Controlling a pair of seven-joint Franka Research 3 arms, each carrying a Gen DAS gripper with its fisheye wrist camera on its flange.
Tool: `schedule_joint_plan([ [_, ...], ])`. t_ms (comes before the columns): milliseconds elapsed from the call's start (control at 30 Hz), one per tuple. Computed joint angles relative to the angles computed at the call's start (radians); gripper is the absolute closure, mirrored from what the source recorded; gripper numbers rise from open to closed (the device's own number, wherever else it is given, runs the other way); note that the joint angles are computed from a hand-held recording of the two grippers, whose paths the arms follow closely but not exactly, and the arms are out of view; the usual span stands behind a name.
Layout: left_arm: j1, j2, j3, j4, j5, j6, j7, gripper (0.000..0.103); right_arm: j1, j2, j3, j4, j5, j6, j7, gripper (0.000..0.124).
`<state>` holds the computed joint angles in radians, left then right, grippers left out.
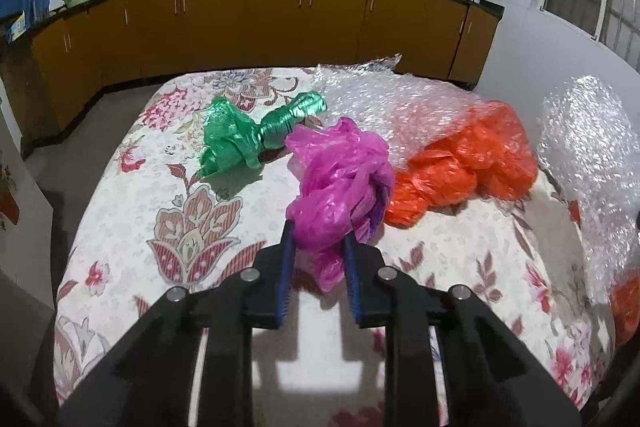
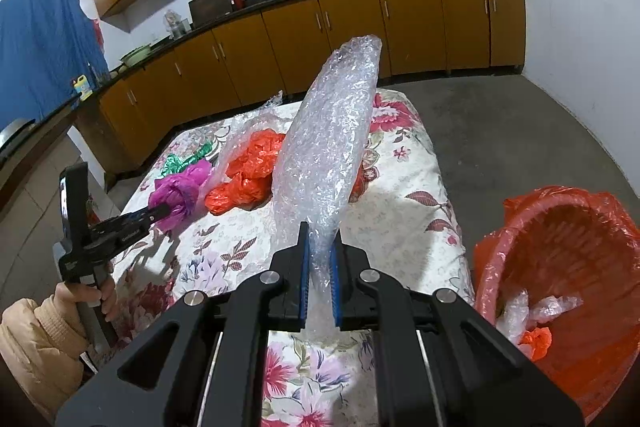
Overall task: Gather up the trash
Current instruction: 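Close the left tool on the pink plastic bag and lift it, then carry the pink bag and bubble wrap over the basket and open both tools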
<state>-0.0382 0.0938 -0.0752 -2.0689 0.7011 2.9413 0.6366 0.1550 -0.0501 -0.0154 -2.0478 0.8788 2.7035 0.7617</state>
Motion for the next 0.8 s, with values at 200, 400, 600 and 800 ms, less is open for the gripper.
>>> schedule_joint_plan([
  [200, 0.0, -0.087, -0.01, -0.066, 0.12, 0.027, -0.123, 0.08, -0.003, -0.04, -0.01, -0.025, 0.004, 0.019, 0.003, 0.114],
  [400, 0.017, -0.15, -0.055, -0.101, 0.158, 0.068, -0.175, 0.08, -0.002, -0.079, -0.03, -0.053, 0.031, 0.039, -0.004, 0.114],
  [600, 0.005, -0.167, -0.094, -0.091, 0.115, 0.099, -0.141, 0.08, -0.008, -0.118, -0.05, -0.088, 0.035, 0.073, 0.003, 0.114],
  [800, -0.029, -0.149, -0.123, -0.056, 0.072, 0.129, -0.104, 0.08, -0.023, -0.158, -0.073, -0.133, 0.003, 0.124, 0.04, 0.114],
])
